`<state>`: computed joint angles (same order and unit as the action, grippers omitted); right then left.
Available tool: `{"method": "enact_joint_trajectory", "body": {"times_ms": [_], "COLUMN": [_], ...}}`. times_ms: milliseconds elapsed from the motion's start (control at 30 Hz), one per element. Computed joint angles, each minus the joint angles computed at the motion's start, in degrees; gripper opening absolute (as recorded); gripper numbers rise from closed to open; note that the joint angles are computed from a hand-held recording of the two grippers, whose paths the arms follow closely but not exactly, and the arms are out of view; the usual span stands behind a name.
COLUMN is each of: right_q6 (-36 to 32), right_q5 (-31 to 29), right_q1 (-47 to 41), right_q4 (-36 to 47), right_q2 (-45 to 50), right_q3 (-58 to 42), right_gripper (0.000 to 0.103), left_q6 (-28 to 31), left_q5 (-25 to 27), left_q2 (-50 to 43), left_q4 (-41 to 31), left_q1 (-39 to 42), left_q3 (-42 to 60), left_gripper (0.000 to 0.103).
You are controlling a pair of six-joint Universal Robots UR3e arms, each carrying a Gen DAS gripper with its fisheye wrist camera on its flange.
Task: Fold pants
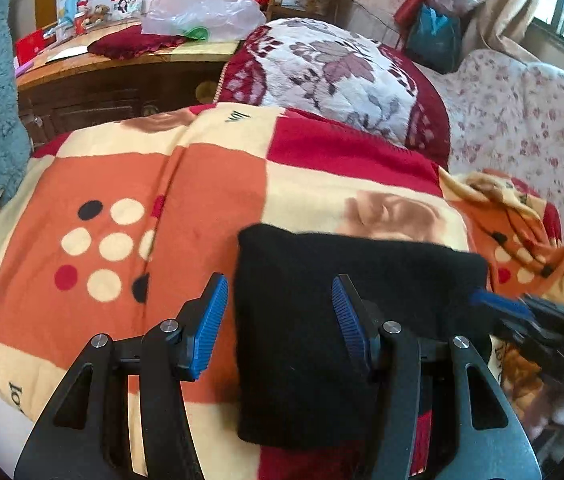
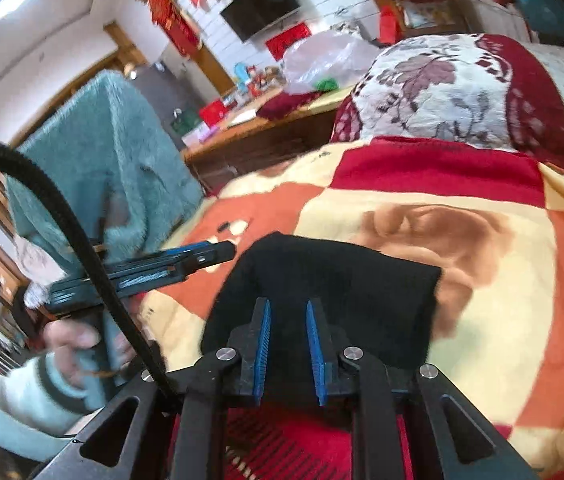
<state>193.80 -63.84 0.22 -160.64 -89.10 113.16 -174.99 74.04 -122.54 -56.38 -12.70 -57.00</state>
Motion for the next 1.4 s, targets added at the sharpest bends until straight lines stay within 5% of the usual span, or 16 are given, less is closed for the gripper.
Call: {"method": "enact_joint_trajectory", "body": {"times_ms": [233,367,600,933,1100,1233,1400], "right_q6": [-0.39,-0.15,-0.06,0.17,0.80,1.48,1.75], "right_q5": [-3.44,0.61,1.28,2.54,3.63,6.58,11.31], "right_q1": [-0.84,-3.20,-3.52,-2.50,-6.39,-12.16,-15.96], "right_q4": [2.39,-5.71,0.68,-1.58,0.11,2.38,0.42], "right_q2": [8.46,12.03,3.52,-3.86,-11.22,-15.74,-12.96], "right_q3": [-5.28,-1.56,0.85,11.68,13.64,17.84,21.09], "right_gripper": [0.028,0.028,0.036,0.037,0.051,0.053,0.068], "left_q6": [-0.70,-1.63,-1.54,-1.24,-1.16,0.39,1.08], "left_q5": [2.16,3.84,3.60,1.81,-2.80,-8.92,-10.69], "left_q2": [-1.98,-4.39,-3.43,1.50,5.83,6.91,5.12], "left_q4": [1.60,2.57,2.59,1.80,2.99,1.39,-0.35], "left_q1": [-2.61,-3.57,-3.27,-1.55,1.41,4.18,4.12], "left_q3": [-0.93,0.15,-0.77,-6.24,-10.92,-12.38,-11.17], "left_gripper": [0.054,0.055,0.057,0.057,0.057,0.061,0.061]}}
